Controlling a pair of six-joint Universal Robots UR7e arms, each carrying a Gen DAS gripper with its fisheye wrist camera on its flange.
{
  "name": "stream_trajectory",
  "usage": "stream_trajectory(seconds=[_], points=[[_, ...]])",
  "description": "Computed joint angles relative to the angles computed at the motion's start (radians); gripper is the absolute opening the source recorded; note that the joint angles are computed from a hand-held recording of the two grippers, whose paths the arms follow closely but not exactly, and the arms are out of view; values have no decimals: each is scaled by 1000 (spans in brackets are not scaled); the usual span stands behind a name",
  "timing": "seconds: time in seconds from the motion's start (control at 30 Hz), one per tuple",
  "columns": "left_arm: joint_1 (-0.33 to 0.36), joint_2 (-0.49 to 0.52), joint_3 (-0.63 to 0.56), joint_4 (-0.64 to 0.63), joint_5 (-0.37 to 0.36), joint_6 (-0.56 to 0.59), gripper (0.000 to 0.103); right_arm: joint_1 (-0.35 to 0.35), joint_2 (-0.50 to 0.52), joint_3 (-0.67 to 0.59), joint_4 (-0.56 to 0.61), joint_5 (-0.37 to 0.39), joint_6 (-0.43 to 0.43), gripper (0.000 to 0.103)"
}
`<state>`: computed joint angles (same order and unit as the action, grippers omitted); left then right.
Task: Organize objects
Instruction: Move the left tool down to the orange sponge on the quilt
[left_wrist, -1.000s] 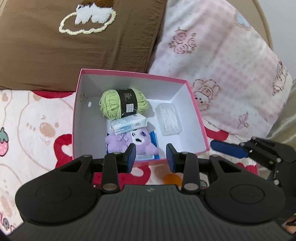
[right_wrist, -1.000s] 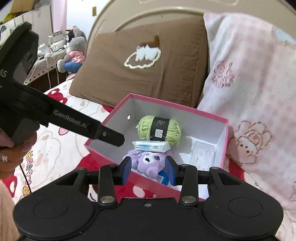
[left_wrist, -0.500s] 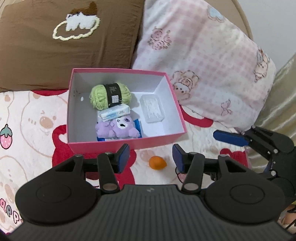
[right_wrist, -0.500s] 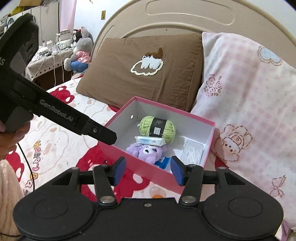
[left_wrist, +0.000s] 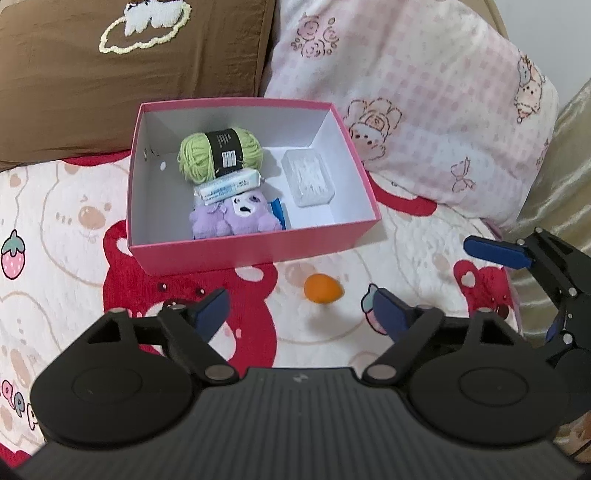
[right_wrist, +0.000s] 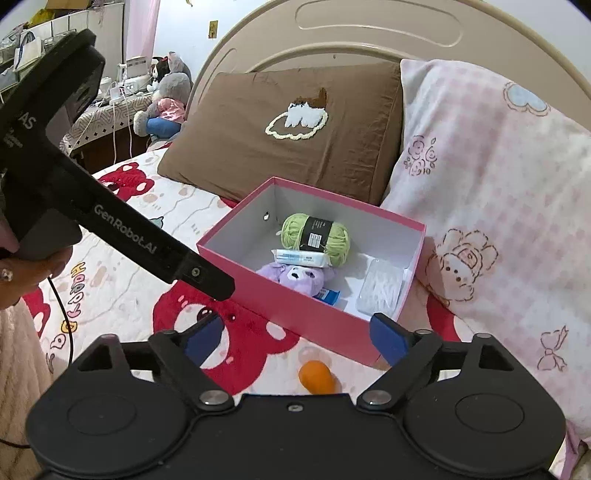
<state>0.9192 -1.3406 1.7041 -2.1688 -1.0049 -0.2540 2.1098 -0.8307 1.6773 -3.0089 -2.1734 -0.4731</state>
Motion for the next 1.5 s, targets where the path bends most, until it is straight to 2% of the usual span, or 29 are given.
stream_trajectory(seconds=[0.1, 0.27, 0.47, 0.53, 0.63, 0.73, 0.93, 1.0, 1.07, 1.2, 1.33, 1.5], points=[[8, -1, 14, -15, -11, 0, 96, 1, 4, 15, -27, -22, -24, 93], [30, 9, 33, -46, -37, -3, 101, -6, 16, 29, -62, -43, -51, 93], [46, 37, 49, -54, -50, 56, 101, -21, 39, 42, -105, -50, -104, 93], [49, 53, 58, -58, -21, 68, 101, -25, 45, 44, -93, -56, -124, 93], [69, 71, 64, -67, -31, 64, 99, -34, 42, 63, -88, -26, -192, 93], [71, 78, 95, -129, -22, 101, 100, -35, 63, 59, -111, -59, -209, 93], [82, 90, 157, -296, -45, 229, 101, -82, 78, 51, -86, -36, -101, 93], [94, 100, 179, -386, -55, 251, 101, -92, 91, 48, -89, -41, -64, 93], [113, 116, 189, -462, -81, 267, 101, -104, 101, 44, -88, -30, -21, 93], [155, 155, 171, -503, -121, 253, 101, -134, 130, 29, -88, -3, 83, 93], [186, 185, 177, -573, -171, 278, 100, -158, 170, 6, -98, -18, 137, 93], [207, 226, 184, -667, -217, 328, 99, -175, 216, -13, -139, -50, 139, 93]])
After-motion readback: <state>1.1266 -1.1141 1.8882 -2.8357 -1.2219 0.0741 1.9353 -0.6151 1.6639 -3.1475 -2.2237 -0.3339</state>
